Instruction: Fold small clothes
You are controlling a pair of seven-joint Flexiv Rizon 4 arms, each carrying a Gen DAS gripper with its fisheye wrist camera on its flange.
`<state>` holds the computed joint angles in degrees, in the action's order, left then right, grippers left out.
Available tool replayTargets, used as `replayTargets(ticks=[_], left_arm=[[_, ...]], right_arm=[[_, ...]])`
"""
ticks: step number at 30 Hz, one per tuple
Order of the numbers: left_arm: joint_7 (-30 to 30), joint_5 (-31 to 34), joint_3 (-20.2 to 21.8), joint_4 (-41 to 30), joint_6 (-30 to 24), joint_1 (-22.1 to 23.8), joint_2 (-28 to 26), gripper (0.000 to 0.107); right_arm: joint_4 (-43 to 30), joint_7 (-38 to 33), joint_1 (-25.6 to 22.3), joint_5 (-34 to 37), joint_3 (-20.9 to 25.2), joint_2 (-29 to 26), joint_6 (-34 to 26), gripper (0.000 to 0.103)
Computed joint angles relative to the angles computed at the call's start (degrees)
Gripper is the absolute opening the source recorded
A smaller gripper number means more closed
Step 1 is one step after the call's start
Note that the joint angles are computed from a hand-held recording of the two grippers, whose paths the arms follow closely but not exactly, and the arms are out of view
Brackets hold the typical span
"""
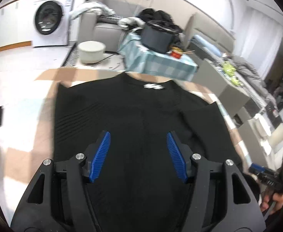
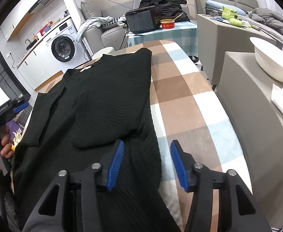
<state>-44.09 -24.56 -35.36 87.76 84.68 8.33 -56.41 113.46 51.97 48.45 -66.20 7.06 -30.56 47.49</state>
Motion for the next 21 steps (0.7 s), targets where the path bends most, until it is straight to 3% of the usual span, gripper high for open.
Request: replayTargets(ticks=[5,10,14,15,18,19,20,21], left_arm=[[-5.31,2.47,6.09,10.88,7.89,1.90,5.62,0.058],[-9.00,5.77,9.76,16.87,7.75,4.71,8.12,0.058],[-10.59,7.42,12.02,18.24,5.49,4.84,8.11,0.058],[-10.57,7.86,12.14,18.52,5.50,4.91,8.09,0.058],[-10.18,10.39,13.36,19.28,8.41,4.01,7.90,0.036],[-9.71,11.15,12.53,19.22,8.24,4.75,7.62,0.021],[-9.35,11.38,11.08,18.90,6.90,5.84,7.35,0.009],[-9.62,11.27,11.10,18.74,6.64,5.78,7.38,0.008]], right_arm=[[1.22,-0.98,-0.94,-0.23,0.16,0.18,2.46,0.053],[0.82,-3.20,-3.16,-1.89,-0.98,-1.26,8.11,0.053],[-2.99,-11.79,-3.79,2.72,-1.27,-4.31,8.67,0.052],[-3.98,-13.91,-3.58,4.03,-1.46,-5.07,8.34,0.048],[-6.87,-20.49,-1.92,8.11,-1.94,-6.60,4.22,0.028],[-7.04,-20.90,-1.54,7.84,-2.65,-6.77,4.55,0.016],[-6.88,-20.47,-1.35,7.15,-3.48,-6.80,5.51,0.014],[-6.74,-19.72,-1.31,6.60,-4.23,-6.81,6.35,0.013]])
